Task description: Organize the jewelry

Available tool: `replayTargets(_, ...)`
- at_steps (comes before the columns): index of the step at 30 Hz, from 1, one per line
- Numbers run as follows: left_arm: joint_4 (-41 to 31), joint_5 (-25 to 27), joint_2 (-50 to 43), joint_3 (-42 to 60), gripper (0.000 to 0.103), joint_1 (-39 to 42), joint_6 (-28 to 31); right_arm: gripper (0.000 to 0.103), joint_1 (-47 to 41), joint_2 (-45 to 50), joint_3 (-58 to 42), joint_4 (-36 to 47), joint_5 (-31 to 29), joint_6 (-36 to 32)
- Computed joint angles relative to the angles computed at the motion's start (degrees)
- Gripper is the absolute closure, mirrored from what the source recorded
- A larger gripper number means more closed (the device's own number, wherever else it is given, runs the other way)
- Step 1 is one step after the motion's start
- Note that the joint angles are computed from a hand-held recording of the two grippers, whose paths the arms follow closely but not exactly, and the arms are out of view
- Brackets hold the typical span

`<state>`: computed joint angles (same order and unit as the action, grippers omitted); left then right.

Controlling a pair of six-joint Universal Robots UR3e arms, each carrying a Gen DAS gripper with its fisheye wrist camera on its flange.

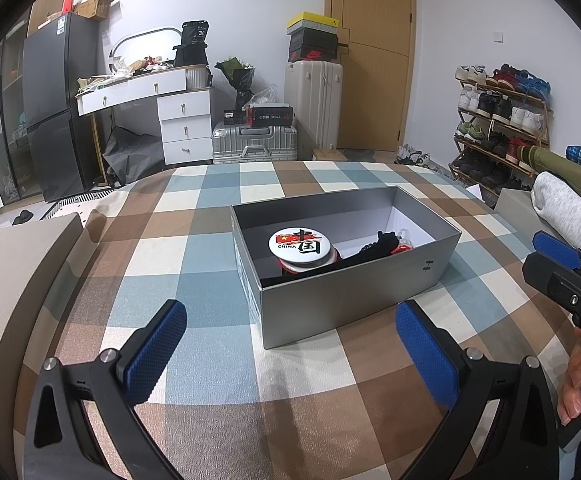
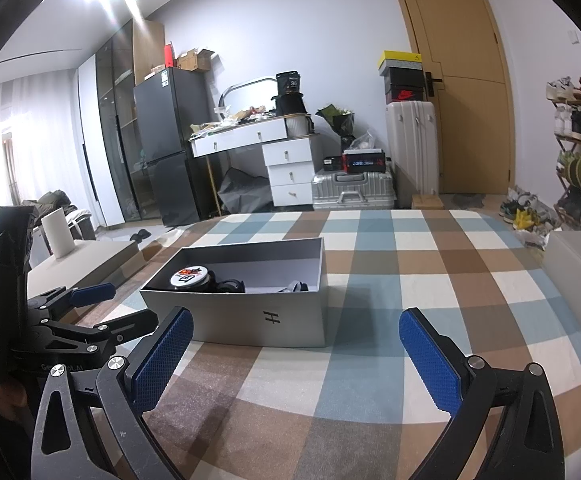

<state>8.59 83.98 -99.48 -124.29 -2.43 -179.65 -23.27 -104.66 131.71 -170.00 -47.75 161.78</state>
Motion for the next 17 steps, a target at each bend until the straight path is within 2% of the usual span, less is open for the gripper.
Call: replayTargets(17, 0.3, 0.0, -0.1, -0.1, 0.001, 0.0, -0.1, 0.0, 0.2, 0.3, -0.2, -0.2, -0.2, 0.2)
